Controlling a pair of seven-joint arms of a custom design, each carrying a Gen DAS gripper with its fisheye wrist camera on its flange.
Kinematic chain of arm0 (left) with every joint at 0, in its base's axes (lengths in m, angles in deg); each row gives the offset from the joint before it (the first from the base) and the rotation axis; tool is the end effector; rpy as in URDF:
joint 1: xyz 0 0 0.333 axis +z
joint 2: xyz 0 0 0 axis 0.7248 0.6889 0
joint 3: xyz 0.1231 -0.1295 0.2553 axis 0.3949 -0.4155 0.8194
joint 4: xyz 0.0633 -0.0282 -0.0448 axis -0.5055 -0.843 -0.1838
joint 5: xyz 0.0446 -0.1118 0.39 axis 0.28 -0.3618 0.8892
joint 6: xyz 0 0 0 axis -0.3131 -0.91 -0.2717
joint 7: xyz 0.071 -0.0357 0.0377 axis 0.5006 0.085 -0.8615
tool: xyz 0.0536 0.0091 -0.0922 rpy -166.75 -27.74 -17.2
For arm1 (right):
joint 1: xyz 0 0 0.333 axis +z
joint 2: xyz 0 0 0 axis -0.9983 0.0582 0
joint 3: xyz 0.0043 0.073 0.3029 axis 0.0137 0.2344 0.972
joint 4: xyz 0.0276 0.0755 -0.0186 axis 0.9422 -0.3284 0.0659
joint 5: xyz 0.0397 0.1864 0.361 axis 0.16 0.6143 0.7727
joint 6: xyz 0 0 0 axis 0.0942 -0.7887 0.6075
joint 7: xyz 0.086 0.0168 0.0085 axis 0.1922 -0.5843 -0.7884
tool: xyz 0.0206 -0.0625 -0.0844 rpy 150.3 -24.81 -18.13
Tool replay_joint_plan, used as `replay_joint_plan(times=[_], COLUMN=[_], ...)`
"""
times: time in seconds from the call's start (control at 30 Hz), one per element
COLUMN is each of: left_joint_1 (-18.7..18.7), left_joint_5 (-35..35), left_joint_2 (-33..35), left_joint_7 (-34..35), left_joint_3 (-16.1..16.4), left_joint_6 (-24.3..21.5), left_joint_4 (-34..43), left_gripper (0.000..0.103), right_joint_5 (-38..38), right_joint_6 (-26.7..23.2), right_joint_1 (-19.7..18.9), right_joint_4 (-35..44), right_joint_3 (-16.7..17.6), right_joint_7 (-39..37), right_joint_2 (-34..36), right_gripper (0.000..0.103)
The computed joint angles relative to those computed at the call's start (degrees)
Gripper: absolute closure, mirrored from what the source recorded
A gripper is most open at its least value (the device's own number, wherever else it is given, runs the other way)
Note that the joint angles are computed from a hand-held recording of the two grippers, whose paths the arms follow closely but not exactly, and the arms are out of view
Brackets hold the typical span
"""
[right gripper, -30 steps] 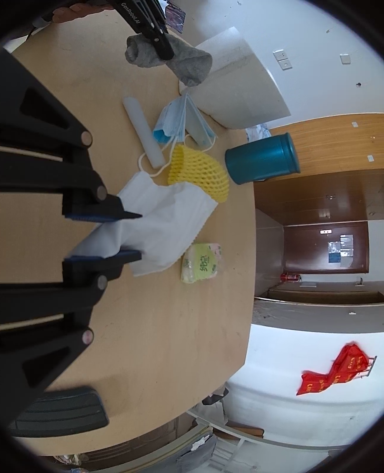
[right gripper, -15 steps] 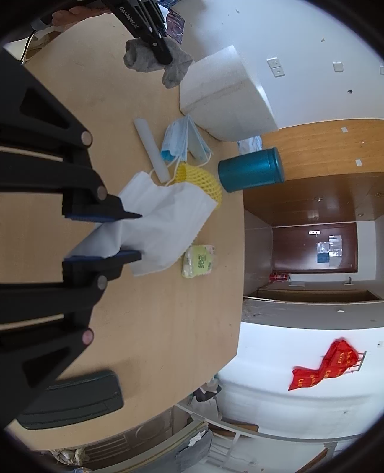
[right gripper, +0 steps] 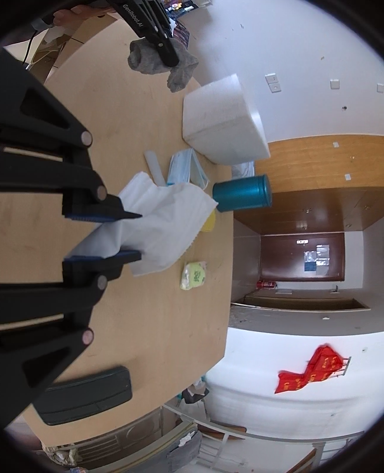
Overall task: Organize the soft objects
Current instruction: 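Lift and carry the white sheet and grey sock toward the white foam box with both tools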
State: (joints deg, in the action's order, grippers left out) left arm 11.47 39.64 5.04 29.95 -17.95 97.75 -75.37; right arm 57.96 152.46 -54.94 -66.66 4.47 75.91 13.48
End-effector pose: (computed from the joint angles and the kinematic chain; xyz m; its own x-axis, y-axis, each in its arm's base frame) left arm 0.6564 -0.4649 0.4480 -0.0237 -0.9994 0.0243 -0.5626 -0.0067 -0.8267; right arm 0.6816 0.2886 0.4547 0.2394 -0.9698 -0.0460 -0.5824 -0.1056 -0.8060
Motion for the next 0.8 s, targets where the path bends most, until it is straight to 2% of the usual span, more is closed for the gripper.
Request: replay_joint_plan(times=[0.17, 0.27, 0.57, 0.8], left_joint_1=[-1.99, -2.29, -1.43, 0.28], left_joint_5=[6.41, 11.07, 22.09, 28.83], left_joint_2=[-6.04, -9.28, -17.46, -22.98], left_joint_7=[-7.17, -11.53, -22.67, -30.09], left_joint_3=[1.53, 1.05, -2.68, -6.69], left_joint_6=[1.29, 0.78, -3.15, -7.8], left_joint_4=[-8.07, -12.13, -21.87, -28.34], left_gripper=[0.09, 0.09, 0.09, 0.09], right_joint_5=[-1.5, -1.34, 2.24, 6.55], right_joint_6=[4.0, 6.41, 11.37, 14.28], right_joint_1=[3.15, 4.49, 9.23, 9.33], right_joint_4=[-4.8, -7.21, -11.89, -14.19], right_joint_3=[-2.45, -3.16, -4.99, -2.39], right_joint_7=[1.69, 1.42, -3.73, -9.36], right_joint_2=[-3.16, -4.71, -7.75, -9.21], right_gripper=[0.082, 0.082, 0.082, 0.082])
